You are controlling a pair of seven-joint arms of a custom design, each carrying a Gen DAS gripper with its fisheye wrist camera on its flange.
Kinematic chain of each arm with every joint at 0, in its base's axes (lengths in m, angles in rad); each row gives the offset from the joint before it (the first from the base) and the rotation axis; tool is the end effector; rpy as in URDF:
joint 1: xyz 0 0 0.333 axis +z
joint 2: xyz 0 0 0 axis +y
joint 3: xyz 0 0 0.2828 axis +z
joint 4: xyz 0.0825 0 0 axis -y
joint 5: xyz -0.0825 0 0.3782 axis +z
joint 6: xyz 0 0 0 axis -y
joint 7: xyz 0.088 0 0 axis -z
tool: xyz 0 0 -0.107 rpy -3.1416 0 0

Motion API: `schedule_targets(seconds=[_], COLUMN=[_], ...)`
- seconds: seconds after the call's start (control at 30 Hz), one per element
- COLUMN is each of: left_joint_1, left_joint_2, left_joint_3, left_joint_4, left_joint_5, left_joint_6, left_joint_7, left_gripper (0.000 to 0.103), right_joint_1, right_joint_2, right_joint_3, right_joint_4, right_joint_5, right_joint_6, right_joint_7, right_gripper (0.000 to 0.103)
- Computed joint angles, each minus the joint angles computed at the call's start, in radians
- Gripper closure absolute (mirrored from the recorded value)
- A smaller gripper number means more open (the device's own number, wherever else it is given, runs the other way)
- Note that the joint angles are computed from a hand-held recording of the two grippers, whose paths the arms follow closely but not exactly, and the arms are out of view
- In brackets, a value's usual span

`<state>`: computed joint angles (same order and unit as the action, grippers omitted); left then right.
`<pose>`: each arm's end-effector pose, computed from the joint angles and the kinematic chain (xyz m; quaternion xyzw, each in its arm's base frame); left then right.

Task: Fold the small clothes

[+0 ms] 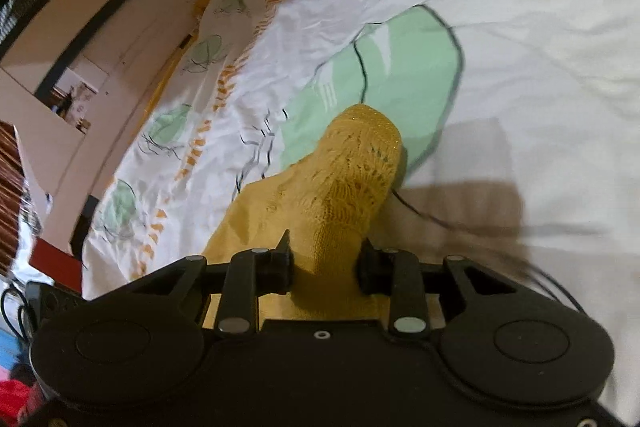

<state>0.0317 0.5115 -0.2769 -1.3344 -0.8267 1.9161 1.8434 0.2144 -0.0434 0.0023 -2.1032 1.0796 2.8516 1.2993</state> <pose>0.6734 -0.1814 0.4547 0.5631 -0.6963 0.3450 0.2812 0.5643 0.0757 0.4767 -0.4734 0.7487 -0.0165 0.4638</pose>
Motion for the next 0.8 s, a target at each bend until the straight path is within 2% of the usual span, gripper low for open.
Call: schedule_targets(seconds=[0.2,0.3,0.4,0.5,0.53,0.6,0.8], left_joint_1=[0.003,-0.02,-0.049,-0.086,-0.099,-0.125,-0.177], left_joint_2=[-0.179,-0.264,-0.349,-0.405,-0.422,-0.456,-0.525], left_joint_3=[-0.005,0.015,0.039,0.06,0.065,0.07,0.076], left_joint_4=[-0.232,-0.335,-0.436,-0.502,-0.522,-0.563,-0.661], left_joint_5=[-0.069,-0.101,-0.121,-0.095,-0.073,-0.02,0.038], left_joint_6=[-0.051,-0.064,-0.05,0.01,0.044,0.12,0.287], left_joint_7=[0.099,0.133,0.168,0.172,0.172,0.162,0.151], left_gripper=[0.083,0.083,0.083,0.083,0.083,0.082,0.08], right_joint_1=[-0.021,-0.029,-0.017,0.001,-0.013,-0.084,-0.222], right_joint_2=[-0.259,-0.38,-0.471,-0.534,-0.547,-0.571,-0.628], right_joint_3=[0.019,0.028,0.027,0.028,0.044,0.109,0.226], right_joint_4=[-0.249,-0.353,-0.438,-0.512,-0.53,-0.555,-0.611], right_joint_5=[-0.34,-0.425,-0.473,-0.499,-0.523,-0.613,-0.81], right_joint_6=[-0.03,-0.063,-0.053,-0.003,0.013,0.02,0.012], right_joint_7=[0.33,0.452,0.526,0.603,0.64,0.729,0.901], right_gripper=[0.062,0.062,0.061,0.058,0.053,0.043,0.042])
